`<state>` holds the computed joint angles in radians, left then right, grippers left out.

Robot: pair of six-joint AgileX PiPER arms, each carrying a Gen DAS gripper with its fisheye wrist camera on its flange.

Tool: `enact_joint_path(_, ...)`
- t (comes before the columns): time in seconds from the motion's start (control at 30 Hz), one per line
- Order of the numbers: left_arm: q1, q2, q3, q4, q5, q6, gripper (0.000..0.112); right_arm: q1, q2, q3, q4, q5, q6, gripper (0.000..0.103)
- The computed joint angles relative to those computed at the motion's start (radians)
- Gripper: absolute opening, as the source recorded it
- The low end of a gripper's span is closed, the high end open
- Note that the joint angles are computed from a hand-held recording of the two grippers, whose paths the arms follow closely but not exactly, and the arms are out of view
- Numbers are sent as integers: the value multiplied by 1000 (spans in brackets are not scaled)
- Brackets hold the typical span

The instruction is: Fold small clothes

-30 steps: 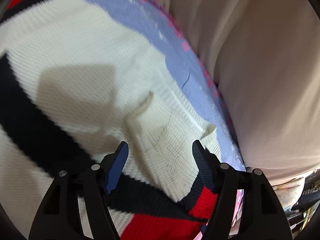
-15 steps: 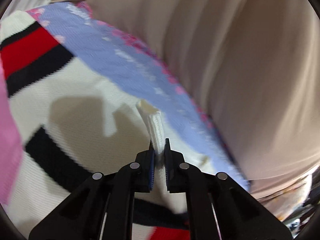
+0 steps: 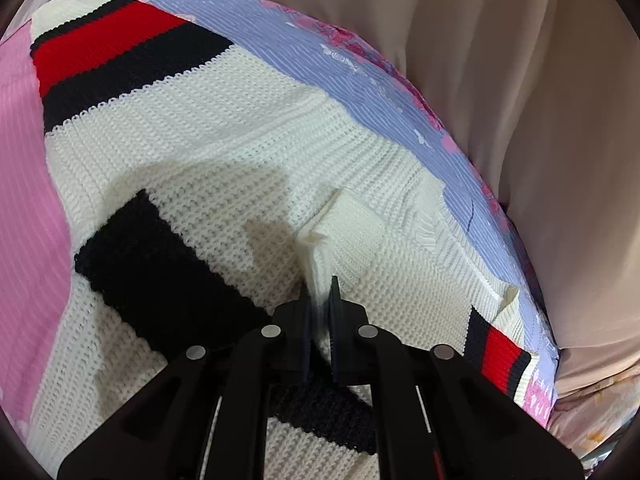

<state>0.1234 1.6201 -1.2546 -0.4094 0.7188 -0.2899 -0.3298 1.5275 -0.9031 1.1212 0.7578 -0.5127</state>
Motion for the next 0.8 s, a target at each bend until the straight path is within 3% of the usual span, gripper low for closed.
enact_joint_path(0.1,18,21,-20,-48,25,63,7,4,-29,-26,-104,46,64,12)
enact_joint_path(0.17,24,21,-12,-63,23,106,7,31,-117,-12,-250,42,168,14)
enact_joint_path(0.2,19,32,-19,-64,17,114,8,16,-173,-2,-350,36,228,20)
enact_joint_path(0.3,15,30,-6,-66,-4,118,8,72,-256,-29,-526,-9,377,15)
enact_joint_path(0.37,4,28,-5,-42,-12,93,8,207,-159,-182,-631,-7,441,13)
enact_joint_path(0.47,-5,31,-9,-19,-16,74,8,384,100,-482,-776,10,430,7)
enact_joint_path(0.57,-4,28,-7,-15,-14,84,8,444,345,-745,-981,77,493,5)
enact_joint_path(0.63,-2,23,1,-22,-17,105,9,391,466,-849,-982,72,498,0)
enact_joint_path(0.73,8,19,14,-56,-28,133,9,353,456,-900,-942,161,570,0)
enact_joint_path(0.8,8,16,21,-61,-37,132,9,360,349,-809,-889,141,538,0)
